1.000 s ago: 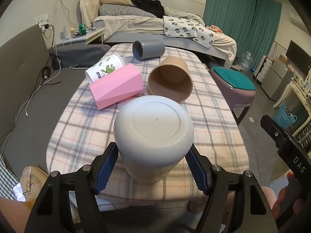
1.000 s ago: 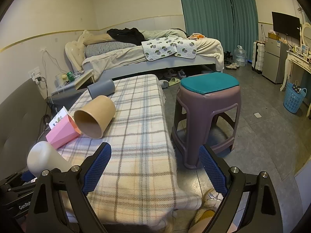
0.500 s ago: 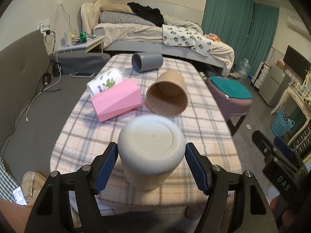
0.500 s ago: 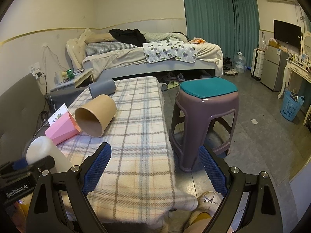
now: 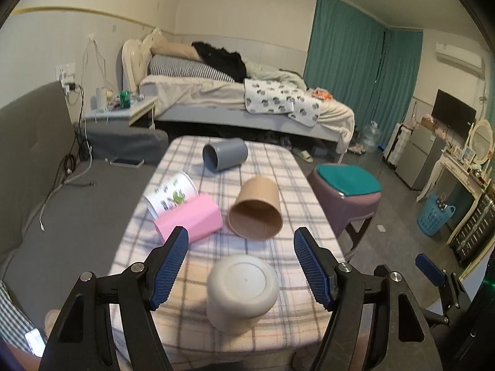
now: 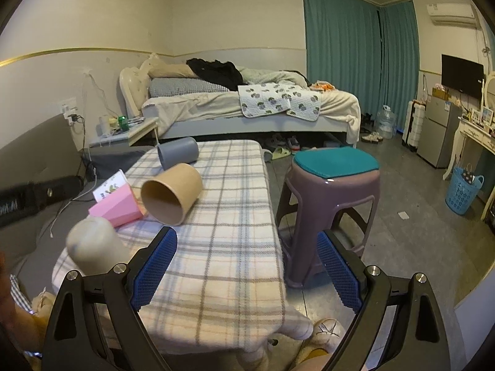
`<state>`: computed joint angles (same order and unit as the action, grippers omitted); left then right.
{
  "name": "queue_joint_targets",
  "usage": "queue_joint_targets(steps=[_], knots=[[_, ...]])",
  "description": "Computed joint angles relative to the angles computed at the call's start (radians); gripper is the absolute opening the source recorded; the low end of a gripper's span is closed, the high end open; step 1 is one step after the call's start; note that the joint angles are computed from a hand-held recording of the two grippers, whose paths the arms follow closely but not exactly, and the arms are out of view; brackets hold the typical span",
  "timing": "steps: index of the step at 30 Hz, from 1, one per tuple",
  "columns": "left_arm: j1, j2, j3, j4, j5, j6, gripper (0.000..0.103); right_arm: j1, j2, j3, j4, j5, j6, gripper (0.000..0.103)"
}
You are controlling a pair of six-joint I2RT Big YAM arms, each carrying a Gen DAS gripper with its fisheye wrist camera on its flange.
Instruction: Flip cup upside down
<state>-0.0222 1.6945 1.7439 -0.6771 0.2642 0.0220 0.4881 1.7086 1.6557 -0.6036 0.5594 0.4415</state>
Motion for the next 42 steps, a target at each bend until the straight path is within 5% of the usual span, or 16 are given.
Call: queue_joint_targets(steps=[15,27,42], knots=[[0.088,-0.153,-0.188,0.101,0.014,0.151,0.088,0.112,-0.025,0.04,-0.021,0.031,-0.034,0.098],[0.084,-0.177,-0.323,0.245,-0.094,0.109,0.096,0.122,-0.017,0.013,0.039,0.012,-0.01,0.103],[0.069,-0.177,-0.362,0.248,-0.152,0.118,0.096,0.091,0.013,0.01,0.011,-0.035,0.023,0.103]])
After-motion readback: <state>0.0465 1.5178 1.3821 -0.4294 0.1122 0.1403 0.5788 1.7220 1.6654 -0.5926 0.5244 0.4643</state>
